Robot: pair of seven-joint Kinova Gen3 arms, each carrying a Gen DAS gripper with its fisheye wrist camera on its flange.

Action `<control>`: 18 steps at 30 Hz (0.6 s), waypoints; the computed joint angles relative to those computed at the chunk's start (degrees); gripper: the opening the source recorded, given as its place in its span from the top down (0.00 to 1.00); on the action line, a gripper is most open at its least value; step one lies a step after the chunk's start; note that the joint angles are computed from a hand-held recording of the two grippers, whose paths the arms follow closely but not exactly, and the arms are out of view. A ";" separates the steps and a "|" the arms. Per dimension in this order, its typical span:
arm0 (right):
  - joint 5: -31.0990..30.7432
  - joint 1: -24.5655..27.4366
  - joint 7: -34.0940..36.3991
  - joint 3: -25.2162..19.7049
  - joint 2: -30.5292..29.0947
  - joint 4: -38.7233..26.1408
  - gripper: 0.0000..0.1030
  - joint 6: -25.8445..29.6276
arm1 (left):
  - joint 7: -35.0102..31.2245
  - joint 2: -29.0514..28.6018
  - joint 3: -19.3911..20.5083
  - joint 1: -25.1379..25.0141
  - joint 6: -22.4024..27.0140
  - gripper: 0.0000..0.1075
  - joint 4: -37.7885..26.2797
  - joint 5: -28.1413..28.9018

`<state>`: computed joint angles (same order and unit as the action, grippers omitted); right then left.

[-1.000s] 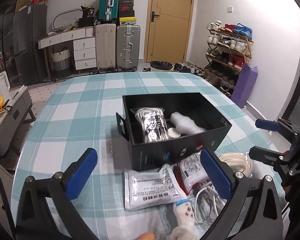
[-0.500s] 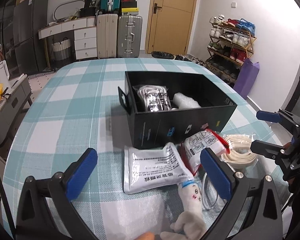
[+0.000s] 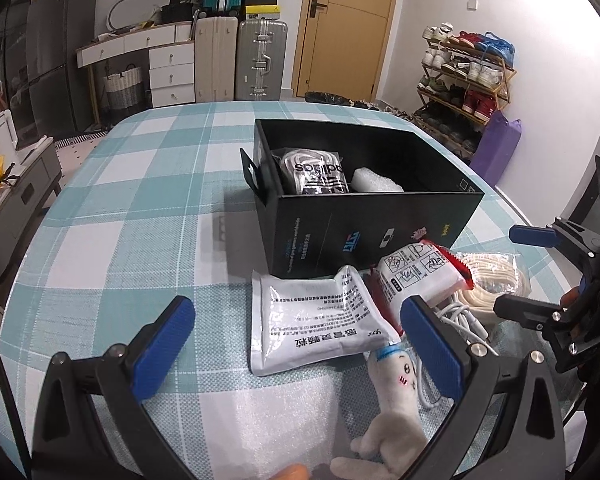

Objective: Organize soft objects
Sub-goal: 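Move both grippers back toward the remaining items beside the box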

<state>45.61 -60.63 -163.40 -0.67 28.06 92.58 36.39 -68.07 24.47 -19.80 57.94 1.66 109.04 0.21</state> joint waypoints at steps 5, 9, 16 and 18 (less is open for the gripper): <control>-1.46 0.58 2.27 -0.78 0.73 -0.86 0.00 1.15 | 0.00 -0.18 2.17 -2.30 0.09 0.04 0.06 0.27; -1.49 0.26 2.55 -0.32 0.84 -0.49 0.01 0.23 | -0.17 -0.14 3.05 -3.29 0.11 0.04 0.01 0.44; -3.13 0.28 5.22 -0.64 1.57 -1.63 0.00 1.12 | -0.06 0.09 1.94 -2.14 0.60 0.04 -0.33 0.05; -3.53 0.14 5.75 -0.56 1.98 -2.23 0.01 1.74 | 0.09 0.09 1.91 -2.11 0.56 0.04 -0.29 -0.17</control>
